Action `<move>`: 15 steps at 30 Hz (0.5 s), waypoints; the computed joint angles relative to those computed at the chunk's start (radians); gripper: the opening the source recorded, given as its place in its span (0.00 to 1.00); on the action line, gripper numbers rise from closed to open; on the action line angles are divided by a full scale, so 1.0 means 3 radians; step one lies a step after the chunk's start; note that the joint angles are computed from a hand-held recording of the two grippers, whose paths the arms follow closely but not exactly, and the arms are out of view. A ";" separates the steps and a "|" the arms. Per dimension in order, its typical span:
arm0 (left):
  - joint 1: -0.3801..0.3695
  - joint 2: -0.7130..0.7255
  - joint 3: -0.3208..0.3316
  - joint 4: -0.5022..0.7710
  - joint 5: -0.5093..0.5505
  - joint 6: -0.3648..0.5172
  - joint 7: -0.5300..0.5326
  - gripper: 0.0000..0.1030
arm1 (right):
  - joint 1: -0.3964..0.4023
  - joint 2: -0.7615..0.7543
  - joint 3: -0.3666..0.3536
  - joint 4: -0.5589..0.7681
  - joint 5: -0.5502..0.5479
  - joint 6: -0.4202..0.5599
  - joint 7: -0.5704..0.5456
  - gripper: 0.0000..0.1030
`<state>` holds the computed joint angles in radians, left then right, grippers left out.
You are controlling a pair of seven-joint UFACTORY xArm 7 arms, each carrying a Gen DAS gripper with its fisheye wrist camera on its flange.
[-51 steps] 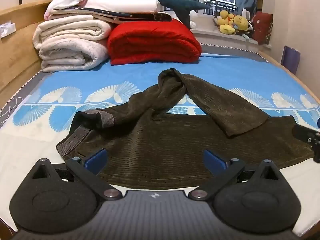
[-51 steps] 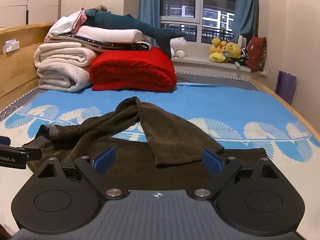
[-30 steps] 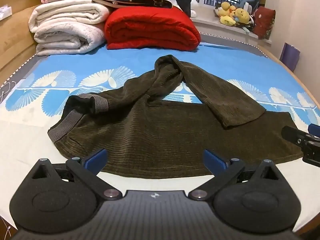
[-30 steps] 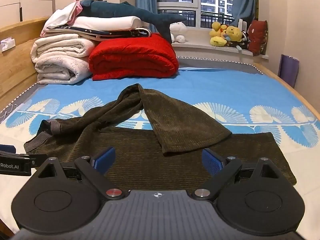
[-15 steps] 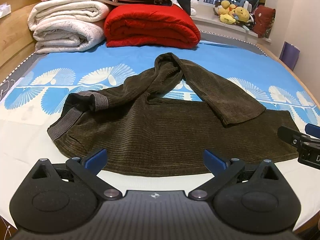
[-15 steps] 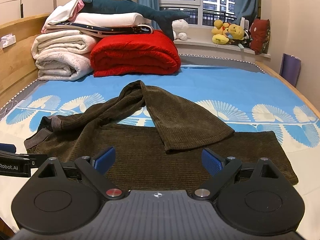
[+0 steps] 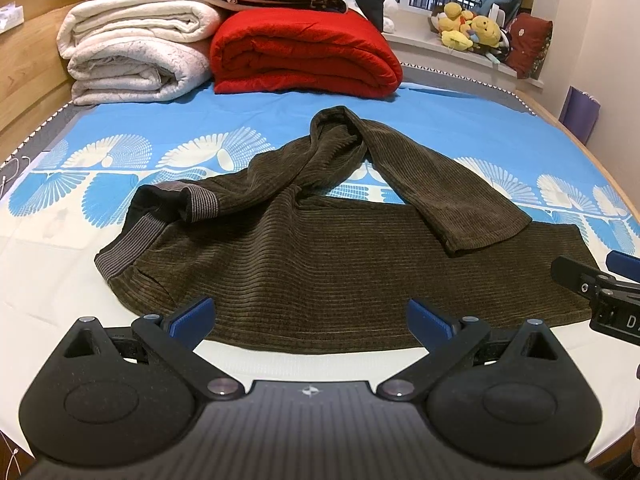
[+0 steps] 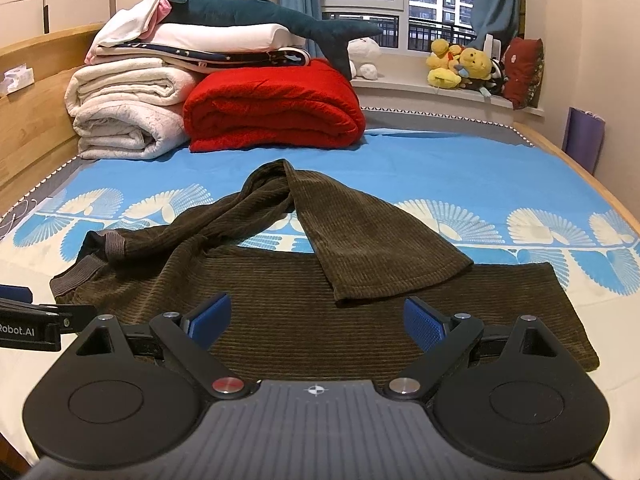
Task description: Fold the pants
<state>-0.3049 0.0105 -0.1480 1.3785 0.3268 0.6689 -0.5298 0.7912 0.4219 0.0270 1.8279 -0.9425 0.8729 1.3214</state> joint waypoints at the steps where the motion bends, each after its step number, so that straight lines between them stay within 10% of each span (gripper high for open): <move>1: 0.0000 0.0000 0.0000 -0.0001 0.0001 -0.0003 -0.0002 0.99 | -0.0002 -0.0001 0.0001 0.0000 0.0005 0.0001 -0.0004 0.91; 15: 0.0006 -0.0013 0.0000 -0.0009 -0.0018 -0.0004 0.0017 0.99 | 0.0004 -0.0002 0.0000 -0.0003 -0.0001 -0.0002 0.0012 0.90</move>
<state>-0.3031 0.0067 -0.1480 1.3757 0.3215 0.6678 -0.5248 0.7923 0.4212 0.0271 1.8270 -0.9426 0.8724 1.3249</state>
